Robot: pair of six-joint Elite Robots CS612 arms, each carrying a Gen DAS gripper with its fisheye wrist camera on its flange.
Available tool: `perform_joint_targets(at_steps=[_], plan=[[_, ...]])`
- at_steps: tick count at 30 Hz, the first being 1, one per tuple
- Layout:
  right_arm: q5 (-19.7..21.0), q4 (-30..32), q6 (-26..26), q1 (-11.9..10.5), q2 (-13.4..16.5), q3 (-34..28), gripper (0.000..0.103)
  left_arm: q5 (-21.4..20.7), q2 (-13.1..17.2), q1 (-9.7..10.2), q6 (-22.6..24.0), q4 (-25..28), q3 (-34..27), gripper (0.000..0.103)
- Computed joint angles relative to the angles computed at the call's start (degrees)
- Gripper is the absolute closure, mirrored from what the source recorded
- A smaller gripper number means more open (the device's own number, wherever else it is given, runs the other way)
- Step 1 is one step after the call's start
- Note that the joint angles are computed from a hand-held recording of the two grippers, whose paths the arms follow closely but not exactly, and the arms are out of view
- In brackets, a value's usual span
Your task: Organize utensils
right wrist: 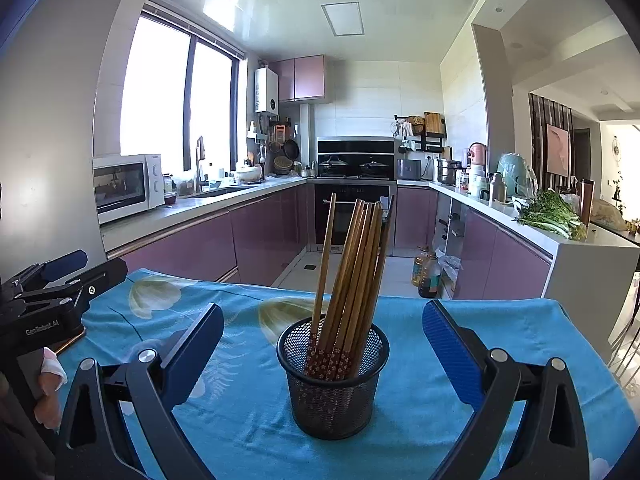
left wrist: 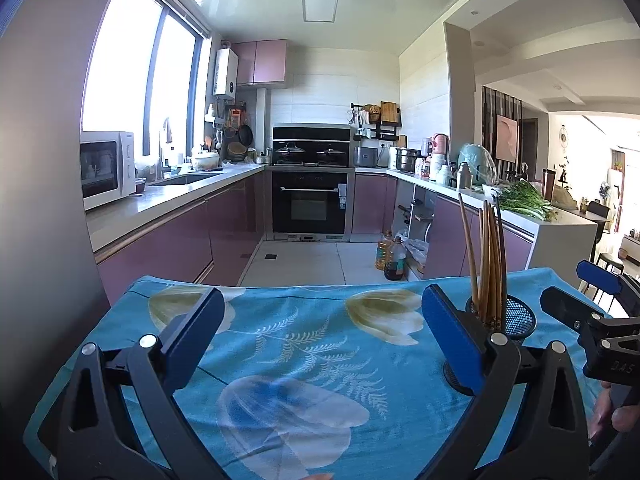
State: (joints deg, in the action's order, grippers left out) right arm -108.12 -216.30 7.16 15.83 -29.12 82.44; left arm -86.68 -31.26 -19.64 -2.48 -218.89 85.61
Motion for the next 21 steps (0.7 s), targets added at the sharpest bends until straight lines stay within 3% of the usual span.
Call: perform_joint_targets(at_steps=[21], plan=[[-0.5, -1.5, -0.1, 0.6, 0.0, 0.3, 0.007, 3.3, -0.7, -0.88, 3.2, -4.6, 2.6, 0.006]])
